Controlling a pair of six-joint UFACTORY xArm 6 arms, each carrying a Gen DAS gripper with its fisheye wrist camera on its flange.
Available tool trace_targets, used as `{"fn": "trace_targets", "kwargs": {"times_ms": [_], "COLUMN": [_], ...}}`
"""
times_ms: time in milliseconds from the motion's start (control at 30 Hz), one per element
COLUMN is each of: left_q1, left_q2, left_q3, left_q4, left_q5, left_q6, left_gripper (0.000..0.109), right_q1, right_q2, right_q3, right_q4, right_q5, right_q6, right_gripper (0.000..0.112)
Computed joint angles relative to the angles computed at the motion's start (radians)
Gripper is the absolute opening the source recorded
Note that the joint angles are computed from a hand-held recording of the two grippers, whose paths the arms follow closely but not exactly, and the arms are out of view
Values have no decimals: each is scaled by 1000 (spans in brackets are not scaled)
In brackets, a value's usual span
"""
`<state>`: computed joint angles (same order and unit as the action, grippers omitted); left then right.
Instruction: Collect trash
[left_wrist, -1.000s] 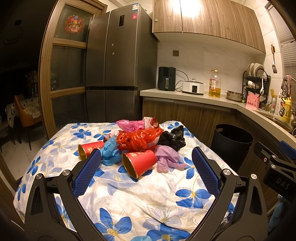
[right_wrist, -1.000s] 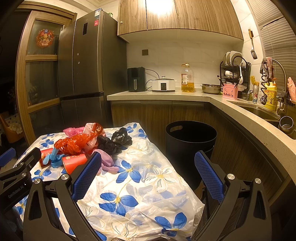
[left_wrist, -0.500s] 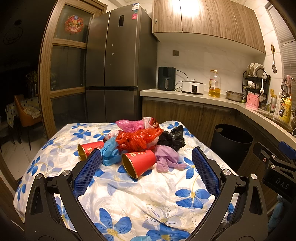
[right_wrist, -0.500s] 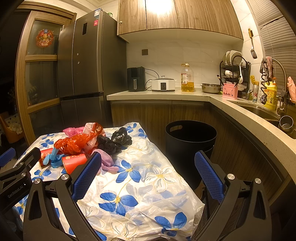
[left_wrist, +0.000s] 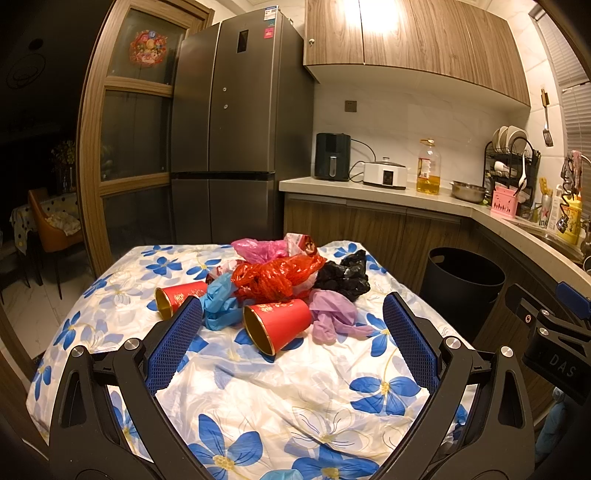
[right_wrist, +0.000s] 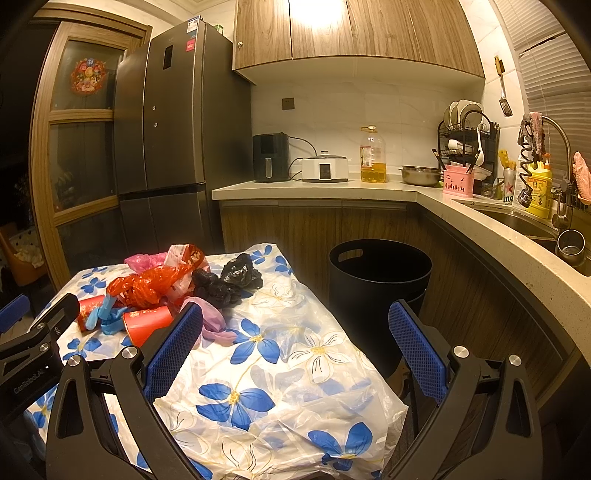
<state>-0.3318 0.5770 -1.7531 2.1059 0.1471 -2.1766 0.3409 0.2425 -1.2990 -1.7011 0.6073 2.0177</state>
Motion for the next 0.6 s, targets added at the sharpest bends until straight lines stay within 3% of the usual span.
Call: {"fn": "trace_targets", "kwargs": {"times_ms": [600], "left_q1": [-2], "left_q2": [-8], "left_q3": [11], "left_q4": [4], "left_q5": [2], "left_q6": [-6], "left_gripper": [96], "right_q1": [-3], "right_q2": [1], "right_q3": [-1], "right_q4": [3], "right_q5": [2], "right_q6": [1], "right_gripper": [98]}}
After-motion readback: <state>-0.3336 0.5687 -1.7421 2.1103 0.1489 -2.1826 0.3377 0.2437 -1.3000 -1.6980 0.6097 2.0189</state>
